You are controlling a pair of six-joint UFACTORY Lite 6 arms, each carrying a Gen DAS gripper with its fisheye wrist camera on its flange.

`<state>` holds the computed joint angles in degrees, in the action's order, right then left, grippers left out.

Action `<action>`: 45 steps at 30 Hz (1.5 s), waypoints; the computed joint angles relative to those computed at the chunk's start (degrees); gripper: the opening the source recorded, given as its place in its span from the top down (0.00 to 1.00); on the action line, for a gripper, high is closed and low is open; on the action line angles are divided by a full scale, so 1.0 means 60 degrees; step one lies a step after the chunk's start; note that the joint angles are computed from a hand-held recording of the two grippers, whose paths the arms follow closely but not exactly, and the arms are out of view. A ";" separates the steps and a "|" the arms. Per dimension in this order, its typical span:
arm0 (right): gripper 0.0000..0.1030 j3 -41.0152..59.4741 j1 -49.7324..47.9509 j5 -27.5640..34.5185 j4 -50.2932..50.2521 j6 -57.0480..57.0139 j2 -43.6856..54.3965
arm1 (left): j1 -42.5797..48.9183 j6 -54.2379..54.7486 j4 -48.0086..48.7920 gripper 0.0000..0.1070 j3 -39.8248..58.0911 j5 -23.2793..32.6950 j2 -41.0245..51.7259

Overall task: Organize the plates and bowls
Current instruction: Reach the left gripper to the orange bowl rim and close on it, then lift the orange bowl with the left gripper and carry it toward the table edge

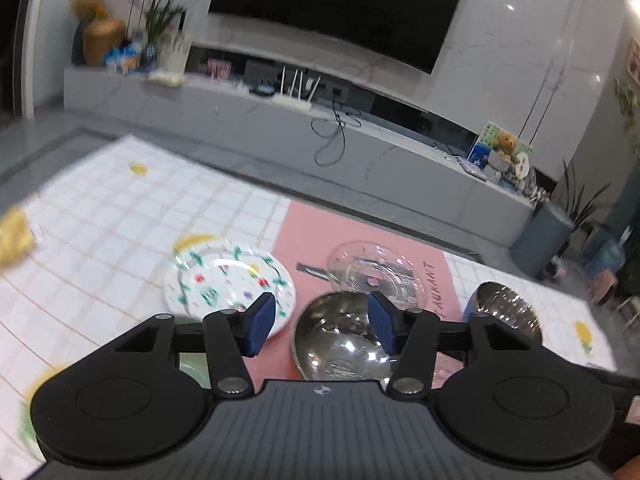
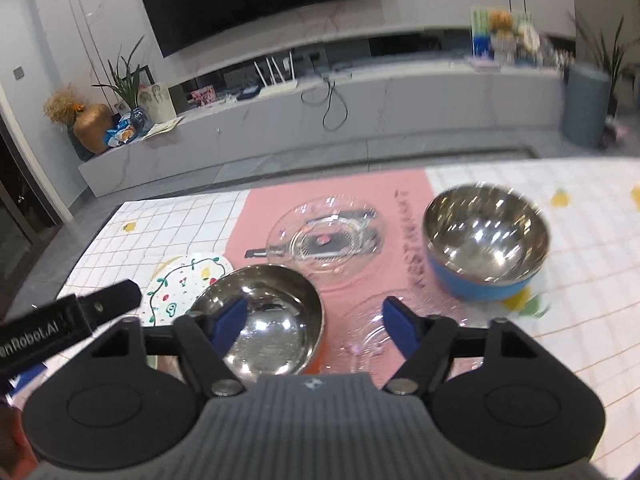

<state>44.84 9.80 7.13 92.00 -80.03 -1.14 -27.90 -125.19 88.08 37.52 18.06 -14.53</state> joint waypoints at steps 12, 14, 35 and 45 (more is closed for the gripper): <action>0.71 0.0648 -0.0189 0.0343 0.1396 -0.1393 0.1832 | 0.0585 -0.0948 0.0479 0.55 0.0645 -0.0692 0.2107; 0.78 0.0651 -0.0305 0.0551 0.0910 -0.0979 0.1937 | 0.0599 -0.1010 0.0522 0.57 0.0674 -0.0776 0.2278; 0.93 0.0369 -0.0765 0.1548 0.1068 -0.1184 0.1883 | 0.0154 0.0719 -0.1231 0.89 0.0881 -0.0362 0.2547; 0.93 -0.1323 -0.1107 0.2305 0.0370 -0.0536 -0.0329 | -0.0912 0.3356 -0.4307 0.88 -0.0276 0.0957 -0.0078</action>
<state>36.90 3.16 20.96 94.22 -83.25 -3.11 -33.38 -105.05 62.23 35.86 23.80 -15.00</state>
